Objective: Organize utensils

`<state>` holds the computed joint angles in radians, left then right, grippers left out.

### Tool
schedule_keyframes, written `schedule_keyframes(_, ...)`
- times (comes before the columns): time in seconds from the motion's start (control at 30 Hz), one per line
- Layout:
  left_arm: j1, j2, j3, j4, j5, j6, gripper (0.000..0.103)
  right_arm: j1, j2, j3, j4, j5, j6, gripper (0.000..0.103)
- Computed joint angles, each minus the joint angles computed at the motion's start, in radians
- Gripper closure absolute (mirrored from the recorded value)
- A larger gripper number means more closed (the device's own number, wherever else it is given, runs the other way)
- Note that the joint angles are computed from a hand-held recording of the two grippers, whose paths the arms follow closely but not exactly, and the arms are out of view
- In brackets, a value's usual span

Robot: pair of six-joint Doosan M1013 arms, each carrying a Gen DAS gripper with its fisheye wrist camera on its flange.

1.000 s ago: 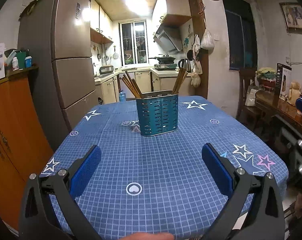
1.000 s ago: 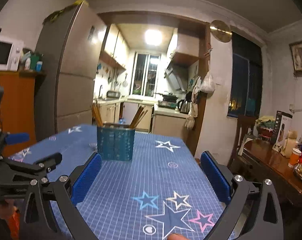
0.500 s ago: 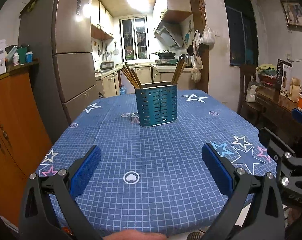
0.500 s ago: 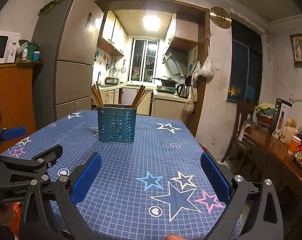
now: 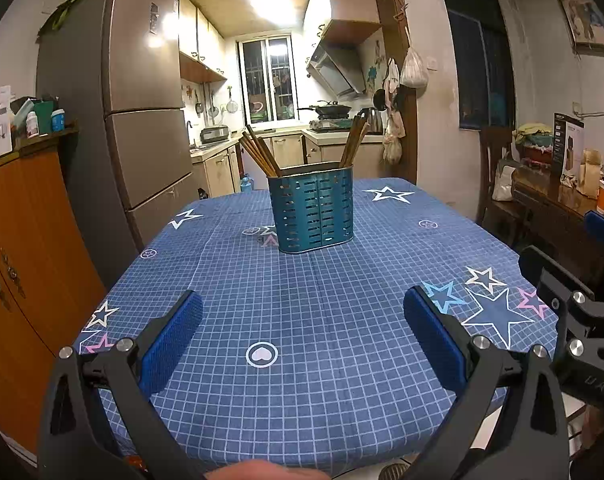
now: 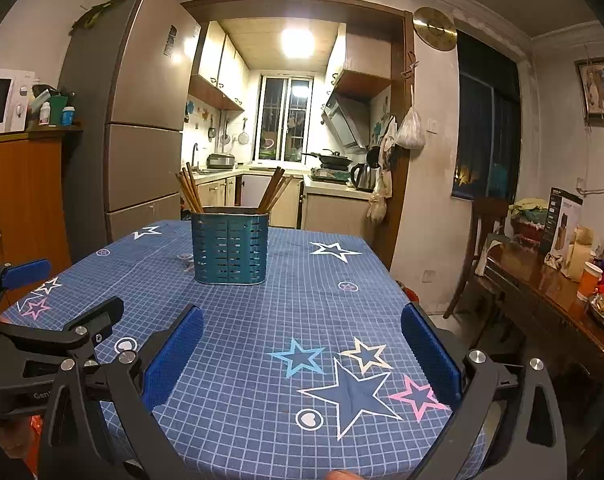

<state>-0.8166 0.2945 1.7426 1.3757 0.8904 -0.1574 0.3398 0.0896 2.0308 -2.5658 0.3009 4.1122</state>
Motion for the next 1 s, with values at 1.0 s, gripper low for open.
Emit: schedule_keyframes(1.0, 0.004, 0.002, 0.006, 0.001, -0.035, -0.029, 0.006, -0.015, 0.004, -0.005, 0.0, -0.031, 0.036, 0.004)
